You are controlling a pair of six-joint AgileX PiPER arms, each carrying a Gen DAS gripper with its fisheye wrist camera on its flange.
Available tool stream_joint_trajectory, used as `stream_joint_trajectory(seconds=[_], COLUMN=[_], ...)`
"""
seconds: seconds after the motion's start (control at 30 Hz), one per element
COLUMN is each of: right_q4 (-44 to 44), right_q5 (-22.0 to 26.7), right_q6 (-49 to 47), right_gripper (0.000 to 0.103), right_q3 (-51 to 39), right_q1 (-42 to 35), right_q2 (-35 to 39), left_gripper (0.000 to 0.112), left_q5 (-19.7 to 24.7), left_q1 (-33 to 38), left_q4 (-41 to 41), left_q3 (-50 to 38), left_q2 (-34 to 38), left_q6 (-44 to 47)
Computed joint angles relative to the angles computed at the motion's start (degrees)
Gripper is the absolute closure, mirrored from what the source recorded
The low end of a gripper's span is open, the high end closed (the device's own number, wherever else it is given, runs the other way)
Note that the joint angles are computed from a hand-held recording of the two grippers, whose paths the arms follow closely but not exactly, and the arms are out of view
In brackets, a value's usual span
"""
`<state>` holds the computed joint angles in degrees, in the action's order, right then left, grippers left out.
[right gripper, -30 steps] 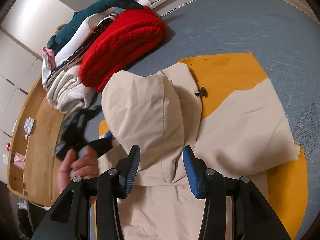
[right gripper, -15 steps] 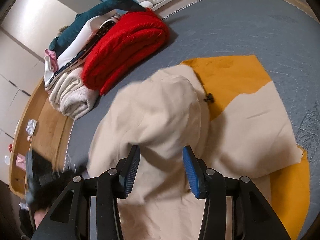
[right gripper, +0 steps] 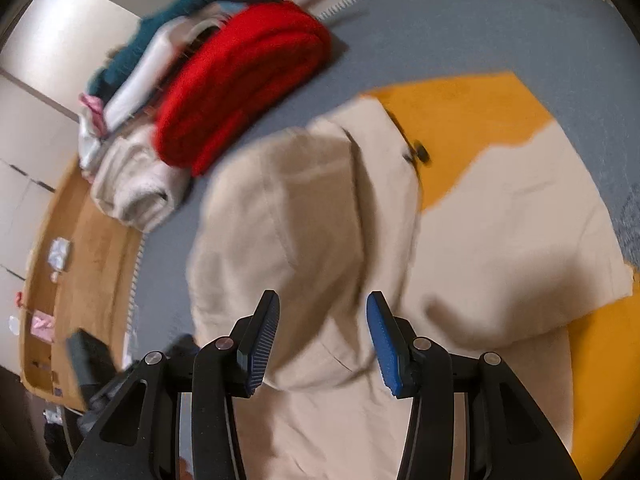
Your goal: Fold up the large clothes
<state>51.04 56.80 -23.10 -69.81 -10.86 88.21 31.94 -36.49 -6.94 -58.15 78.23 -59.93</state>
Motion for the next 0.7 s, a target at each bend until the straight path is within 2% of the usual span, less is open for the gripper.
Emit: stream_joint_trajectory(seconds=[0.03, 0.07, 0.1, 0.17, 0.27, 0.37, 0.43, 0.47, 0.5, 0.57, 0.67, 0.7], right_q4=[1.5, 2.7, 3.1, 2.6, -0.2, -1.5, -2.6, -2.3, -1.1, 2.8, 13.0, 15.2], right_q5=[-0.4, -1.0, -1.3, -2.5, -4.0, -6.3, -8.0, -7.9, -8.0, -7.9, -6.0, -6.1], right_q6=[-1.3, -2.3, -2.4, -2.6, -0.8, 0.0, 0.1, -0.7, -2.2, -5.7, -9.1, -8.5], right_gripper=[0.055, 0.048, 0.036, 0.028, 0.028, 0.029, 0.050, 0.076, 0.090, 0.099, 0.101, 0.101], right_q3=[0.0, 0.1, -0.2, -0.4, -1.3, -0.6, -0.1, -0.1, 0.5, 2.3, 6.2, 7.8], right_q1=[0.1, 0.5, 0.9, 3.0, 5.8, 7.6, 8.8, 8.9, 8.6, 7.0, 1.5, -0.1], right_q2=[-0.4, -0.7, -0.8, -0.3, 1.0, 1.2, 1.4, 1.8, 1.7, 0.9, -0.3, -0.7], left_gripper=[0.067, 0.067, 0.068, 0.069, 0.076, 0.097, 0.103, 0.104, 0.105, 0.107, 0.107, 0.108], left_q5=[-0.8, -1.7, -2.2, -2.3, -3.8, -5.3, -4.6, -4.5, -4.4, -4.8, -6.1, -5.3], left_q1=[0.7, 1.1, 1.1, 0.3, 0.7, 1.7, 1.9, 1.8, 1.8, 1.7, 0.4, -0.6], left_q4=[-3.4, -6.0, -6.8, -5.9, -10.4, -17.1, -17.9, -17.9, -18.1, -17.6, -13.9, -9.7], left_q3=[1.0, 1.5, 1.7, 1.1, 1.3, 2.7, 1.8, 1.7, 1.2, 0.4, -1.1, -2.8], left_q2=[-0.2, 0.5, 1.0, 2.0, 3.4, 3.2, 3.6, 3.5, 3.6, 3.4, 2.2, 2.5], left_q6=[2.7, 4.9, 5.9, 4.9, 8.8, 14.7, 16.8, 17.2, 18.1, 18.5, 17.6, 15.1])
